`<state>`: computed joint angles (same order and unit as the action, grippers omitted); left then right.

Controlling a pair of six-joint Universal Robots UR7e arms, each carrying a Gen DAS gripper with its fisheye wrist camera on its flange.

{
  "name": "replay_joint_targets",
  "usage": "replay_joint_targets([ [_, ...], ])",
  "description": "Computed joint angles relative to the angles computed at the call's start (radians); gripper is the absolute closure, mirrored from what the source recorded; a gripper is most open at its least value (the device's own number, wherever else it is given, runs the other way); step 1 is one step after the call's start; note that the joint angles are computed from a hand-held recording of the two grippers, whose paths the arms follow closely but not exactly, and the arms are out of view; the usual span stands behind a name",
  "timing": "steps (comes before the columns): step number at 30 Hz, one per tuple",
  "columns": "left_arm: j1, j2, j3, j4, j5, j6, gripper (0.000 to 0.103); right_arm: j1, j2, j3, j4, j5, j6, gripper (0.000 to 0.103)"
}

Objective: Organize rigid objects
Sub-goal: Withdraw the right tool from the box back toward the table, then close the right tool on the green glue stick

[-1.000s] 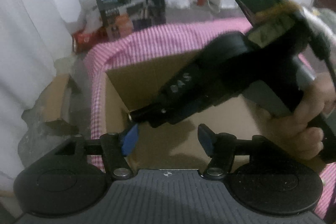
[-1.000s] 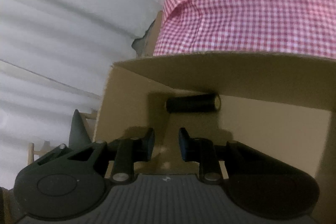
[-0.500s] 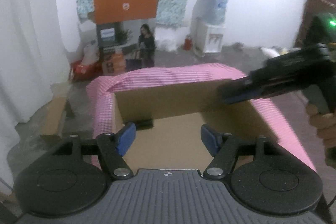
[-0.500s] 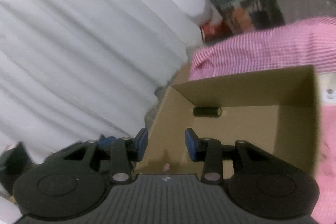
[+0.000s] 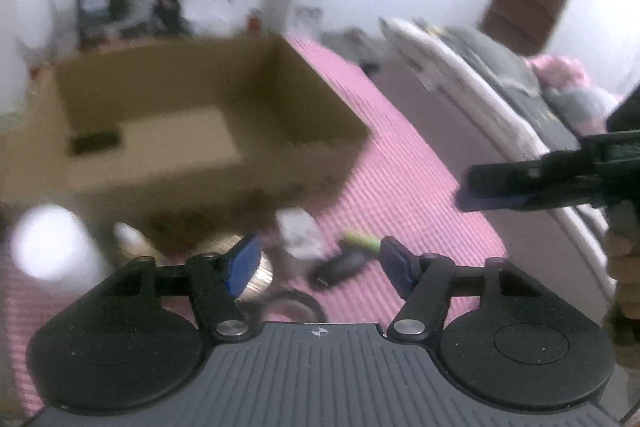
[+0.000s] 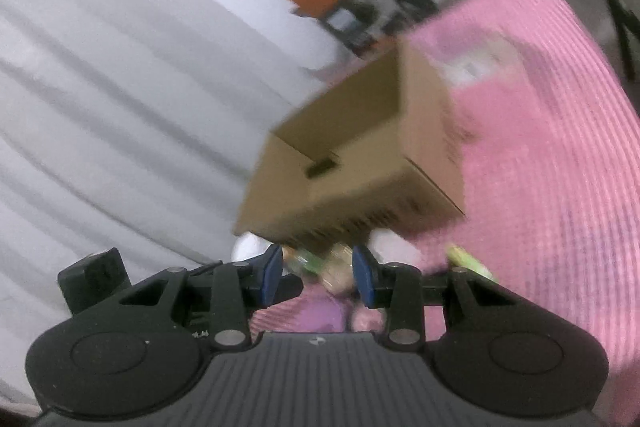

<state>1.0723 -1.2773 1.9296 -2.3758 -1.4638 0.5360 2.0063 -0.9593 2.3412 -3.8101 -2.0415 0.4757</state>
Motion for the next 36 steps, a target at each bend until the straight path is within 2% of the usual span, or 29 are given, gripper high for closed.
replay_joint_targets([
  [3,0.0,0.025,0.018,0.02,-0.014,0.008,0.047,-0.046,0.014,0.047,-0.032,0.012,0.033,0.062],
  [6,-0.004,0.042,0.032,0.035,-0.01,0.013,0.05,-0.078,0.014,0.062,-0.013,0.02,0.025,0.066],
  [10,-0.014,0.062,0.034,0.062,-0.001,0.003,0.057,-0.135,0.006,0.041,0.059,0.033,-0.031,0.069],
  [17,-0.011,0.108,0.004,0.158,-0.015,-0.062,0.064,-0.205,0.041,-0.053,0.23,0.002,-0.131,0.081],
  [21,-0.017,0.124,0.009,0.165,-0.015,-0.065,0.067,-0.212,0.061,-0.086,0.271,-0.02,-0.171,0.085],
  [24,-0.02,0.135,0.014,0.159,-0.011,-0.067,0.069,-0.216,0.059,-0.087,0.289,-0.025,-0.167,0.088],
  [32,-0.01,0.143,0.011,0.176,-0.014,-0.063,0.069,-0.198,0.037,-0.023,0.293,0.016,-0.077,0.089],
  [36,-0.01,0.141,0.016,0.17,-0.013,-0.059,0.069,-0.187,0.046,-0.018,0.285,0.007,-0.058,0.089],
])
